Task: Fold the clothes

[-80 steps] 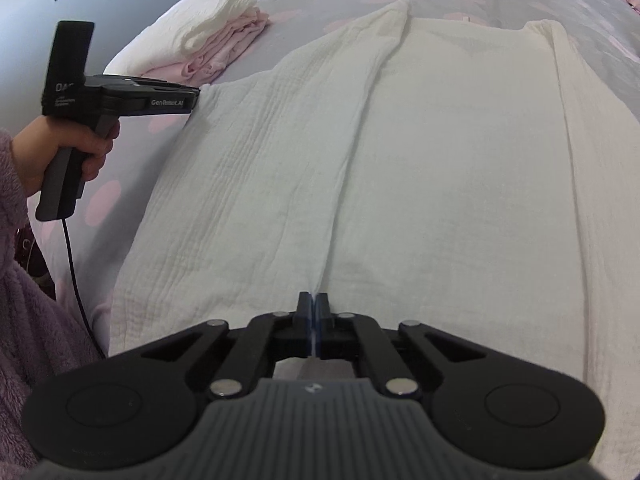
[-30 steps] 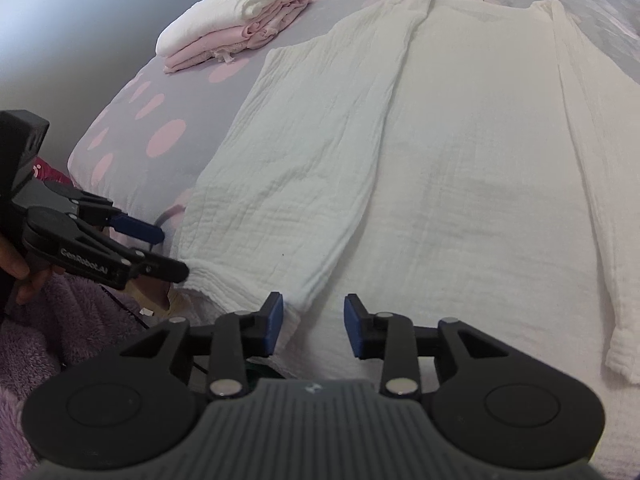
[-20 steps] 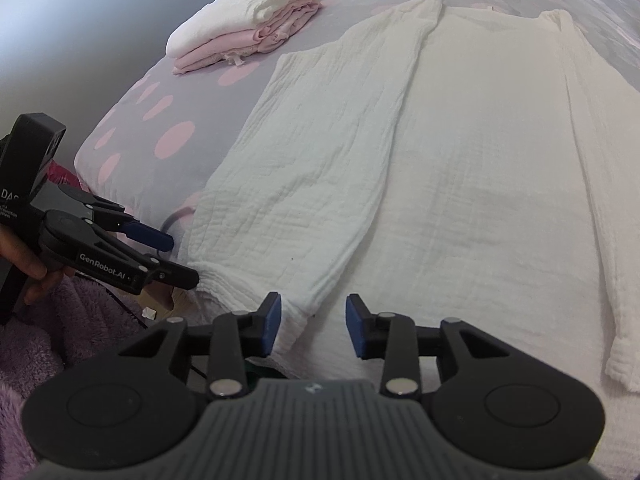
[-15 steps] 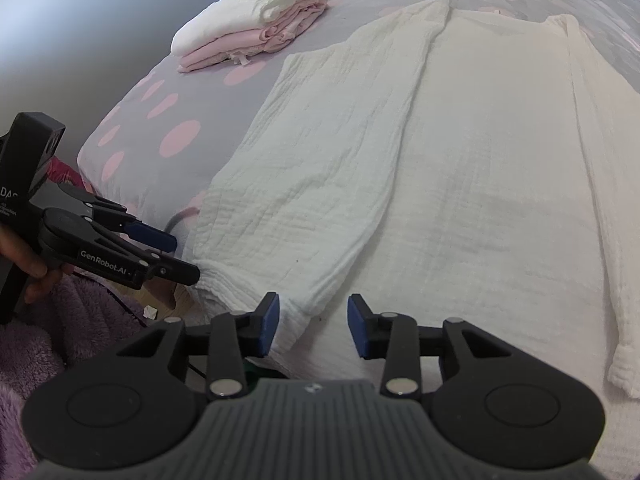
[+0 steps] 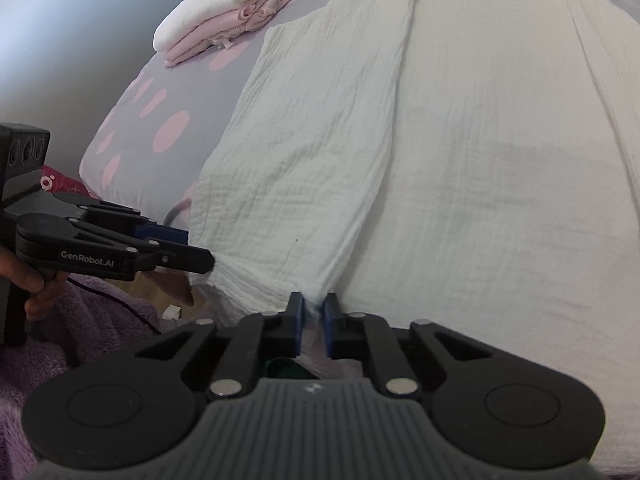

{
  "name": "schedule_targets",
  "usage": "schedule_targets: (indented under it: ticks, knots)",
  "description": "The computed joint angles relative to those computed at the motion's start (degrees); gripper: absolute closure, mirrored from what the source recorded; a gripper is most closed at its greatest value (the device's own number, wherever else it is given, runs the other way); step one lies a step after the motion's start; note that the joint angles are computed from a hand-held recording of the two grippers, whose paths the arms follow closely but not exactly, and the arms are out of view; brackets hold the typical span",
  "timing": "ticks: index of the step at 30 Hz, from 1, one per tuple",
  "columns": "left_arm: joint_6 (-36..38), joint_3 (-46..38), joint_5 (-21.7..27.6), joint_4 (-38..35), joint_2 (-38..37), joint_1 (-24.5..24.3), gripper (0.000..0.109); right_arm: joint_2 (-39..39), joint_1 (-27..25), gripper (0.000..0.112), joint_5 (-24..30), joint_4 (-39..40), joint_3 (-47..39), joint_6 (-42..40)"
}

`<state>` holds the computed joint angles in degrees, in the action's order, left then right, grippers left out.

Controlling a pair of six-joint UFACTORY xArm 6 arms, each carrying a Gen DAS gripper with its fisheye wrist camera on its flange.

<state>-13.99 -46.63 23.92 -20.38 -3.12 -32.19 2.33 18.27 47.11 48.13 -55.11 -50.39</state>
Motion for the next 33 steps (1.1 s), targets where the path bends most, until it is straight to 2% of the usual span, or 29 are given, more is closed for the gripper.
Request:
schedule_targets:
  ticks: [2, 3, 5, 7, 9, 12, 17, 18, 20, 21, 22, 23, 25, 30, 32, 33]
  knots:
    - [0.81, 1.08, -1.05, -1.36, -2.18, 0.0, 0.099, -0.57, -0.69, 0.105, 1.52, 2.25, -0.26, -1.23]
    - [1.16, 1.57, -1.62, -1.99, -3.31, -0.02, 0.108, -0.83, -1.17, 0.105, 2.9, 3.65, -0.49, -2.06]
    - [1.84, 2.46, -2.7, -3.24, -5.51, -0.05, 0.108, -1.26, -2.22, 0.105, 6.04, 6.42, -0.99, -3.65]
    - [-0.06, 2.8, -1.8, -2.29, -6.79, 0.23, 0.108, -1.33, -2.51, 0.105, 7.7, 7.11, -1.15, -4.14]
    - [-2.61, 3.6, -0.97, -0.25, -7.57, 0.71, 0.108, -0.89, -2.44, 0.105, 8.49, 6.53, -1.26, -3.74]
    - [-1.35, 2.44, 0.8, -1.91, -5.09, 1.18, 0.108, -0.21, -1.86, 0.105, 7.54, 4.12, -1.39, -1.8]
    - [-10.08, -0.05, 5.85, 9.38, -2.08, 1.03, 0.107, 1.4, -0.88, 0.104, 5.69, 0.26, -1.76, 1.63]
    - [-11.79, 0.36, 5.4, 10.92, -2.57, 1.0, 0.103, 1.62, -0.69, 0.102, 5.38, -0.81, -1.85, 2.41]
    - [-15.24, 1.25, 3.94, 13.53, -3.59, 0.92, 0.074, 1.42, -0.4, 0.099, 4.38, -2.49, -1.63, 3.07]
    - [-17.02, 1.81, 3.06, 15.15, -4.12, 0.9, 0.051, 0.94, -0.36, 0.097, 3.72, -2.74, -1.27, 2.57]
    - [-18.12, 2.22, 2.25, 16.3, -4.42, 0.81, 0.043, 0.36, -0.25, 0.087, 2.74, -2.67, -0.86, 1.9]
    - [-18.09, 2.29, 1.87, 16.37, -4.36, 0.68, 0.043, -0.23, -0.11, 0.076, 1.65, -2.47, -0.43, 1.15]
    - [-17.29, 1.6, 1.93, 15.83, -3.25, 0.29, 0.043, -1.18, 0.48, 0.071, -0.76, -2.36, 0.46, 0.0]
    - [-15.53, -1.48, 4.85, 16.03, 1.1, -0.63, 0.043, -1.33, 1.11, 0.071, -1.31, -2.6, 0.56, -1.37]
    - [-15.94, -2.09, 5.49, 17.93, 1.95, -0.99, 0.046, -1.5, 1.3, 0.071, -1.53, -2.56, 0.68, -1.91]
    - [-15.95, -2.36, 5.89, 18.51, 2.13, -1.11, 0.051, -1.71, 1.38, 0.071, -1.87, -2.44, 0.86, -2.14]
